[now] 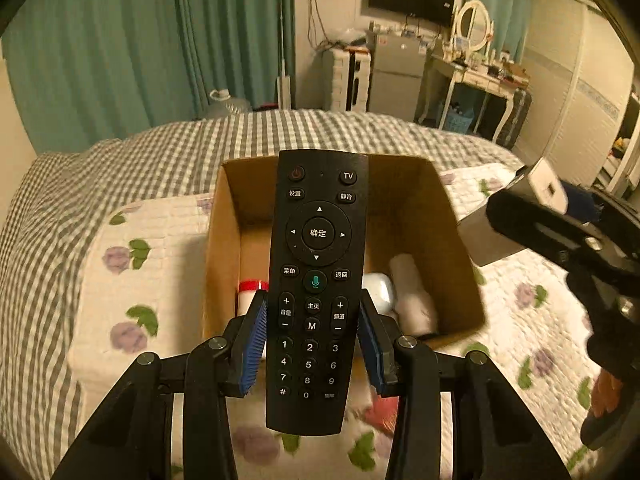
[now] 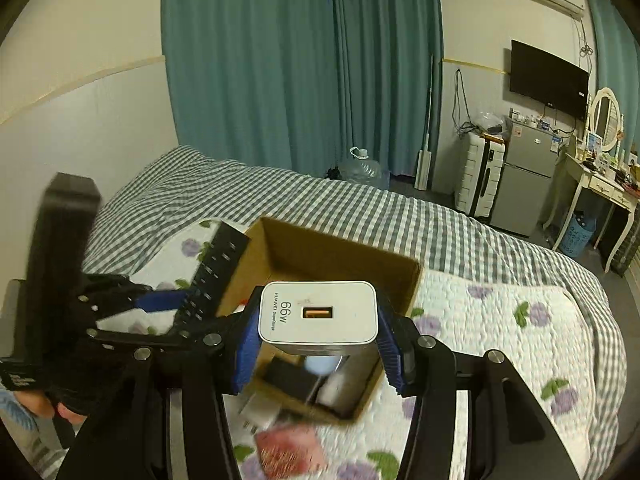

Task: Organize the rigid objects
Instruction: 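Carry the white wall charger and remote into the box and release both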

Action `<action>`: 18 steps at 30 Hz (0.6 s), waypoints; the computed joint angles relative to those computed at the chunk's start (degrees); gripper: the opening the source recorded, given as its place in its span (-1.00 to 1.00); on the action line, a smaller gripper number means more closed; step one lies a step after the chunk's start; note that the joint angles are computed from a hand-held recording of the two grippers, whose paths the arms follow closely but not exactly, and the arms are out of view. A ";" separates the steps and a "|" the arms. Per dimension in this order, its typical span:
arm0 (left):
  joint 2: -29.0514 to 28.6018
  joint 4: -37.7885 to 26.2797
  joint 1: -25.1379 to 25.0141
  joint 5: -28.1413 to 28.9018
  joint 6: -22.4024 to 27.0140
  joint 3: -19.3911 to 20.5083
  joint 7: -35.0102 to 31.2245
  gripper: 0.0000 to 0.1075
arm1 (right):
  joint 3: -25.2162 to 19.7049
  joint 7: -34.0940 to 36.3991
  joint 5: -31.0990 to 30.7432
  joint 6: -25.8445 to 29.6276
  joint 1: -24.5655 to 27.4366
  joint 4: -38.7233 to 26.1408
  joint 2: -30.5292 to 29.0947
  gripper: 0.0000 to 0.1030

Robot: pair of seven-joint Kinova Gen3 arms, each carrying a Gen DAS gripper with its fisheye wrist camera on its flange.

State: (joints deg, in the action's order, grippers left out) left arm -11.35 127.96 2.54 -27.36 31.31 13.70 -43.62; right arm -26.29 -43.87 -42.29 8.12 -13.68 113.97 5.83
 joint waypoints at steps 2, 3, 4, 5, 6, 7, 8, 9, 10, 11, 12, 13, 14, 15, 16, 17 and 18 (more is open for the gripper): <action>3.59 -1.32 -0.77 -1.68 -0.65 -0.26 0.28 -0.21 | 0.30 -0.90 1.67 -1.12 -0.75 -1.89 2.82 -0.02; 5.54 -2.13 -0.68 -2.37 -0.83 -0.88 0.24 -0.21 | -0.49 -1.30 2.27 -1.83 -0.36 -2.91 4.47 -0.02; 6.68 -2.57 -0.30 -3.01 -1.08 -1.55 0.82 -0.22 | -1.45 -1.60 2.76 -2.41 0.24 -3.83 6.01 -0.02; 7.69 -2.75 0.07 -3.23 -1.86 -2.51 0.89 -0.22 | -2.33 -2.01 3.25 -3.05 0.74 -4.47 7.31 -0.02; 8.59 -3.10 -0.02 -2.76 -2.58 -3.07 0.30 -0.22 | -3.41 -2.32 3.74 -3.80 1.40 -5.37 9.09 -0.02; 9.55 -3.31 0.94 -2.82 -3.34 -4.57 0.28 -0.22 | -3.86 -2.88 4.38 -4.23 1.62 -5.76 10.01 -0.02; 10.49 -3.54 1.50 -3.82 -3.56 -5.11 1.19 -0.22 | -3.91 -3.41 5.22 -4.51 1.47 -6.45 11.32 -0.02; 11.62 -3.79 2.25 -5.75 -3.50 -5.51 3.01 -0.22 | -4.03 -3.93 6.04 -4.68 1.49 -6.79 12.12 -0.02; 12.36 -4.06 3.14 -7.12 -3.23 -5.98 4.46 -0.22 | -4.70 -4.25 6.88 -5.11 1.98 -6.92 13.00 -0.02; 13.11 -4.20 3.94 -8.12 -3.28 -6.63 5.58 -0.22 | -5.10 -4.67 7.71 -5.40 2.26 -7.02 13.75 -0.02; 13.77 -4.16 4.70 -8.99 -3.67 -7.34 6.64 -0.22 | -4.98 -5.20 8.56 -5.38 2.19 -7.29 14.53 -0.02; 14.14 -3.97 5.45 -9.94 -4.11 -8.02 7.85 -0.22 | -4.74 -5.85 9.33 -5.44 1.98 -7.40 15.11 -0.02; 14.29 -3.91 6.29 -11.22 -4.29 -8.55 9.47 -0.22 | -4.36 -6.52 10.10 -5.39 1.72 -7.58 15.64 -0.02; 14.21 -3.59 6.97 -12.41 -4.82 -9.16 10.75 -0.20 | -3.26 -7.45 10.79 -5.25 0.73 -7.82 16.00 -0.02; 14.03 -3.42 7.25 -12.73 -5.18 -9.33 11.09 -0.18 | -2.58 -8.30 11.47 -5.21 0.12 -7.92 16.24 -0.02; 13.93 -3.58 7.48 -12.36 -4.90 -9.49 10.51 -0.17 | -2.52 -8.95 12.19 -5.20 0.15 -7.99 16.45 -0.02; 13.86 -3.85 7.87 -12.49 -4.03 -9.46 10.65 -0.11 | -2.62 -9.62 12.86 -5.30 0.29 -8.04 16.59 -0.02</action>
State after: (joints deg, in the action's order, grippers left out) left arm 2.50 124.11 10.41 -39.85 27.28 4.24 -32.97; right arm -28.91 -53.49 -29.43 2.82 -13.39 105.94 22.42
